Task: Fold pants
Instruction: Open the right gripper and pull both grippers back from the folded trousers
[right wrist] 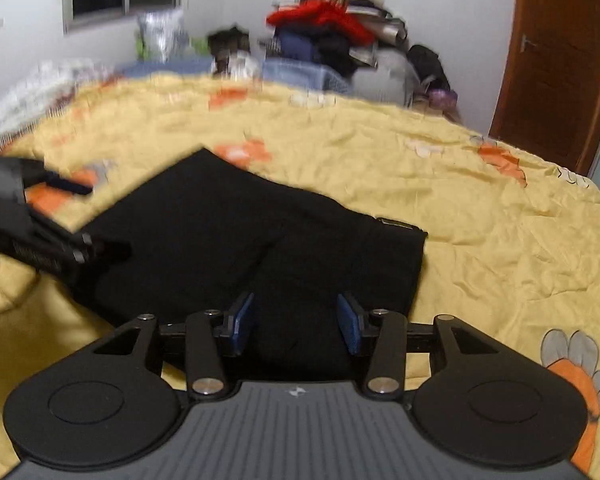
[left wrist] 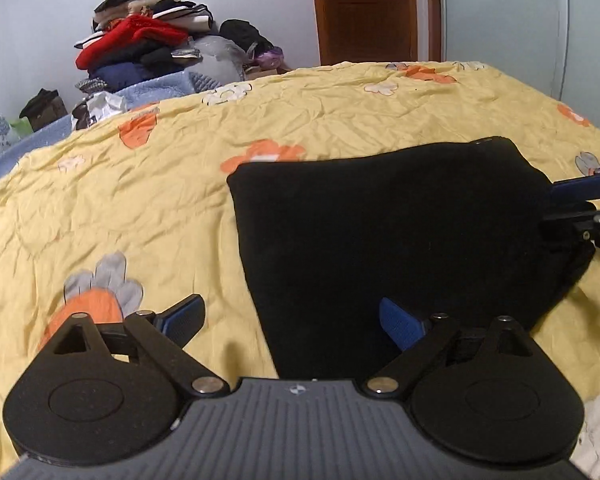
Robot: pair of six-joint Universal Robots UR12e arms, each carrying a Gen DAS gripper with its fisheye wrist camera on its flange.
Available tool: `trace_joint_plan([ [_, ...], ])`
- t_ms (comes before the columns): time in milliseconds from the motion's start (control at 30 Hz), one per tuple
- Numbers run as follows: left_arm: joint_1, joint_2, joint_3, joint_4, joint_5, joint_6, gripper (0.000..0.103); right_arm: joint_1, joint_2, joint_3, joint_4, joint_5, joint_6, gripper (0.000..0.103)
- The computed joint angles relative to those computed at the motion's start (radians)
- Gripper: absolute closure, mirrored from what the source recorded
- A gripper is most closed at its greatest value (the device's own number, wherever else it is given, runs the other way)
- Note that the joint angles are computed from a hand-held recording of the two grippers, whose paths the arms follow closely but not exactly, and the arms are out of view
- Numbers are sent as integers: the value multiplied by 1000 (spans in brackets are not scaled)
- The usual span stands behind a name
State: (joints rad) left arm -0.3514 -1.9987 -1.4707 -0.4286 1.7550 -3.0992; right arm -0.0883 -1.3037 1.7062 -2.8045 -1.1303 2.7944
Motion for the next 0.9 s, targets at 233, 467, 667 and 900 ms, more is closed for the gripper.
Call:
trace_joint_plan([
  [233,14,51,-37,5,20,-136,7,30,-31,47,-42,-111,72,30],
  [467,-54,99,-67,6,193,-128,1,49,-100,154,-223,-142,312,10],
  [667,-71,142,-115,-46,124,-142,1,68,-151,177,-153,-157,429,7],
  [900,-72,123,-141,-44,94,-276,4,74,-151,213,-175,-190,467,6],
])
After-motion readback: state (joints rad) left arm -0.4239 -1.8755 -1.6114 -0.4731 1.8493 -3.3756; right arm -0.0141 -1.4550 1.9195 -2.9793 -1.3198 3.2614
